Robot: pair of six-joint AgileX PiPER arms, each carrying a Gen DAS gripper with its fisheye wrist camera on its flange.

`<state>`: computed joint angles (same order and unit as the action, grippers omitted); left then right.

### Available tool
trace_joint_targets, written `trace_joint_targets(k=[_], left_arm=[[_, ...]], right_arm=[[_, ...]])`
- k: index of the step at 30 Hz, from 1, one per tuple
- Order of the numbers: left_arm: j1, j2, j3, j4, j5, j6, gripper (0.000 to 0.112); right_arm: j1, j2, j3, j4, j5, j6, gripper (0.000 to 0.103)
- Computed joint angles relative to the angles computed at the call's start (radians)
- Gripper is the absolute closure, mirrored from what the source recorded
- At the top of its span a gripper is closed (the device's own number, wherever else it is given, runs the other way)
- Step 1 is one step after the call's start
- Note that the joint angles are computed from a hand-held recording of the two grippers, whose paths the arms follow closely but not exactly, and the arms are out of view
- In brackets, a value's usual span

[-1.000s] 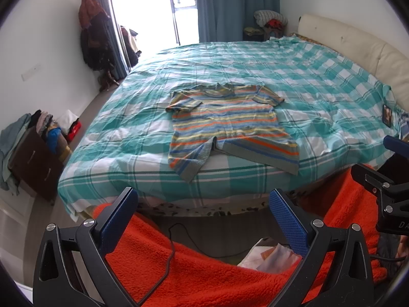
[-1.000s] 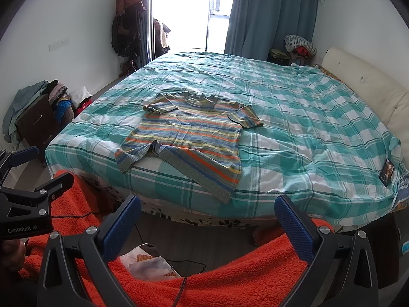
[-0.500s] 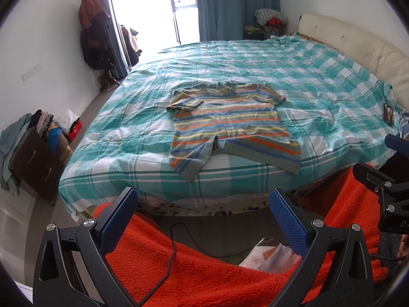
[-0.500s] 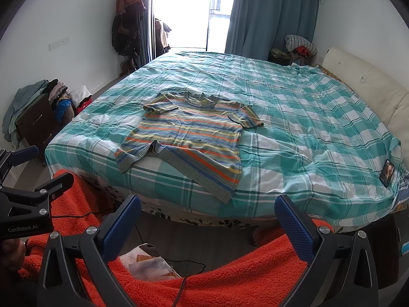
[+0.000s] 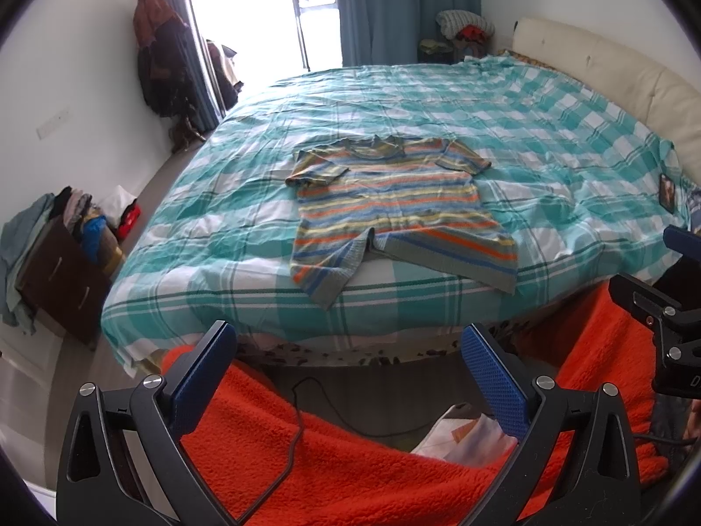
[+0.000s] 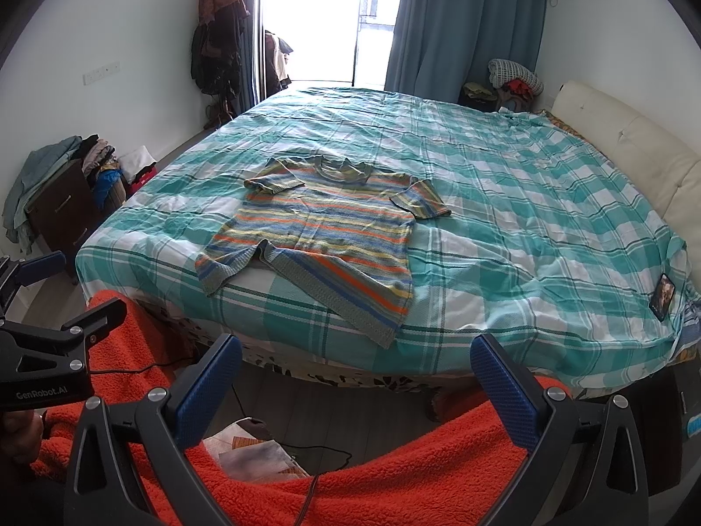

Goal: Fold small clothes

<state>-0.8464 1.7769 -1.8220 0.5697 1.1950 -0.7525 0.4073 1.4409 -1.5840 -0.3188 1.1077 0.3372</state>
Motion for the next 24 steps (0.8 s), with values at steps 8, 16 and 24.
trace_joint_targets(k=[8,16,24], left_arm=[[0.003,0.0,-0.003,-0.006,0.003,0.008,0.01],[0.002,0.007,-0.01,-0.008,0.007,0.009,0.01],[0.004,0.01,-0.017,-0.009,0.01,0.014,0.01]], right_arm=[[-0.008,-0.01,0.017,-0.002,-0.008,-0.009,0.0],[0.003,-0.006,0.008,-0.015,0.003,0.002,0.0],[0.008,-0.005,0.003,-0.024,0.013,0.005,0.0]])
